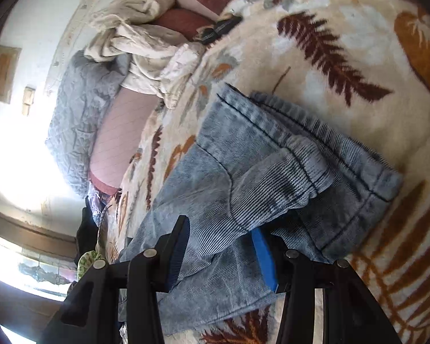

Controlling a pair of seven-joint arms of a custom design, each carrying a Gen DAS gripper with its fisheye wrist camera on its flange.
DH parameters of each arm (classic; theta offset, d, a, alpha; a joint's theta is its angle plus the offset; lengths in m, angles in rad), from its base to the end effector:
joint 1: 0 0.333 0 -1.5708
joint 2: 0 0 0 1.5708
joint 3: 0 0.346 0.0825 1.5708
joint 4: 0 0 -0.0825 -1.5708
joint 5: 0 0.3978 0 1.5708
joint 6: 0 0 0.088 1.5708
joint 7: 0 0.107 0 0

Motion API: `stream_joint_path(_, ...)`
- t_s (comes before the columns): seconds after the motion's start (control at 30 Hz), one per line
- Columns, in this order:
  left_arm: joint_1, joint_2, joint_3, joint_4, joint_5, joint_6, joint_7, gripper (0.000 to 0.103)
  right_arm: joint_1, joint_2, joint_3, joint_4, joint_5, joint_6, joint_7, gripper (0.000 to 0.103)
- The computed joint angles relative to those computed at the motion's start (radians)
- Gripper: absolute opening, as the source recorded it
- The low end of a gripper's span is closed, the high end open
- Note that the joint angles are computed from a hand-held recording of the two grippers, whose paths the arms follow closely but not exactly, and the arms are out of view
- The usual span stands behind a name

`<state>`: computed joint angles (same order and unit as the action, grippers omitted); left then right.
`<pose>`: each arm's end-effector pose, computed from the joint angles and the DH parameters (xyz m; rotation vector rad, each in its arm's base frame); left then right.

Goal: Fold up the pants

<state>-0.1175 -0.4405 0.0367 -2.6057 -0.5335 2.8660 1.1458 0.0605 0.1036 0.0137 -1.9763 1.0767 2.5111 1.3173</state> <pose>0.4359 -0.0059 0.4947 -2.6672 1.0668 -1.1295 0.6268 0.0393 0.4827 -1.2162 1.9230 0.2656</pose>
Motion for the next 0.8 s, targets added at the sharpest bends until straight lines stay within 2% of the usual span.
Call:
stream_joint_path(0.07, -0.003, 0.004, 0.005, 0.001, -0.006, 0.008, 0.003, 0.013, -0.004, 0.017, 0.003, 0.012, 0.026, -0.014, -0.009, 0.049)
stream_joint_path(0.13, -0.014, 0.009, 0.014, 0.000, -0.023, 0.018, 0.009, 0.010, -0.004, 0.024, 0.005, 0.014, 0.018, -0.009, -0.014, 0.044)
stream_joint_path(0.2, -0.015, 0.004, 0.011, -0.007, -0.029, 0.030, 0.007, 0.007, 0.001, 0.024, 0.007, 0.012, -0.011, 0.012, -0.018, 0.017)
stream_joint_path(0.3, -0.013, -0.017, 0.002, -0.025, -0.021, 0.050, -0.002, 0.005, 0.008, 0.014, 0.013, 0.000, -0.023, 0.060, -0.029, 0.010)
stream_joint_path(0.5, 0.026, -0.102, -0.041, -0.070, 0.067, 0.052, -0.055, 0.004, 0.025, -0.036, 0.018, -0.045, 0.040, 0.173, -0.134, 0.007)
stream_joint_path(0.73, 0.040, -0.228, -0.071, -0.148, 0.162, 0.016, -0.122, 0.004, 0.051, -0.116, -0.006, -0.118, 0.131, 0.209, -0.250, 0.006)
stream_joint_path(0.8, 0.048, -0.237, -0.081, -0.160, 0.194, -0.012, -0.137, 0.004, 0.057, -0.126, -0.015, -0.132, 0.074, 0.202, -0.215, 0.006)
